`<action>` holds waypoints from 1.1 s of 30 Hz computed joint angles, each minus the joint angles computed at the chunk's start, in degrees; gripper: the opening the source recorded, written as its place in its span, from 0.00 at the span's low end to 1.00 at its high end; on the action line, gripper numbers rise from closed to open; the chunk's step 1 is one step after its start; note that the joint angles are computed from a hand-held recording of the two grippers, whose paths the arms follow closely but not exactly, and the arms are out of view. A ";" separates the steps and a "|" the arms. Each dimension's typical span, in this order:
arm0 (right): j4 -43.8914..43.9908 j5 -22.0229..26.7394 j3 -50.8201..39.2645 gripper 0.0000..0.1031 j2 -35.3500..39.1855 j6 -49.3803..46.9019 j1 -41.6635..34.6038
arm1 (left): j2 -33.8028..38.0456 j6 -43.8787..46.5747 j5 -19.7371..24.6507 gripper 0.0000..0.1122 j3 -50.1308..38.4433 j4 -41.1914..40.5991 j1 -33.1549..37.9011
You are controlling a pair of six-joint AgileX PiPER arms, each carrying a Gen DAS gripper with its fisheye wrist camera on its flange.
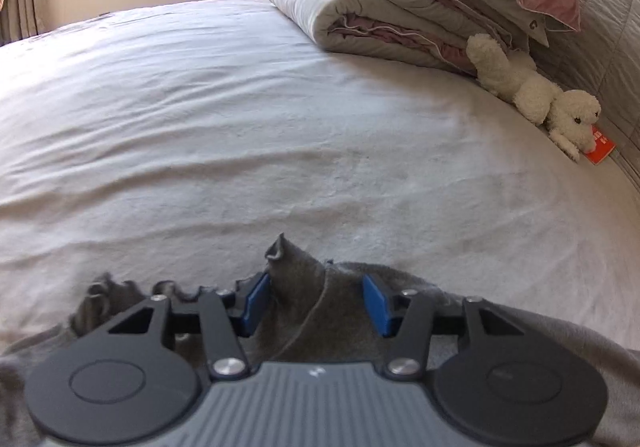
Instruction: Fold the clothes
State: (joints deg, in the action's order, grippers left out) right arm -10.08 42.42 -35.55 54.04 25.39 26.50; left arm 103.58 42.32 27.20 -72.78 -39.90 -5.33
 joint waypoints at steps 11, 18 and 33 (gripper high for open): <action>11.19 -4.29 -2.97 0.24 6.70 -15.18 -2.60 | 1.68 12.11 -0.75 0.10 0.94 -10.89 0.10; -10.71 4.14 -9.56 0.03 12.06 2.40 8.23 | -0.54 25.80 -4.45 0.07 6.07 -25.73 0.50; -28.42 4.45 -24.82 0.03 33.73 5.28 -0.62 | -0.03 55.59 -17.30 0.07 10.12 -57.68 -4.01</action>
State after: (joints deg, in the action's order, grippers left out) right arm -38.50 46.86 -60.37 87.77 30.66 25.88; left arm 103.56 97.91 9.90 -62.66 -97.57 -9.35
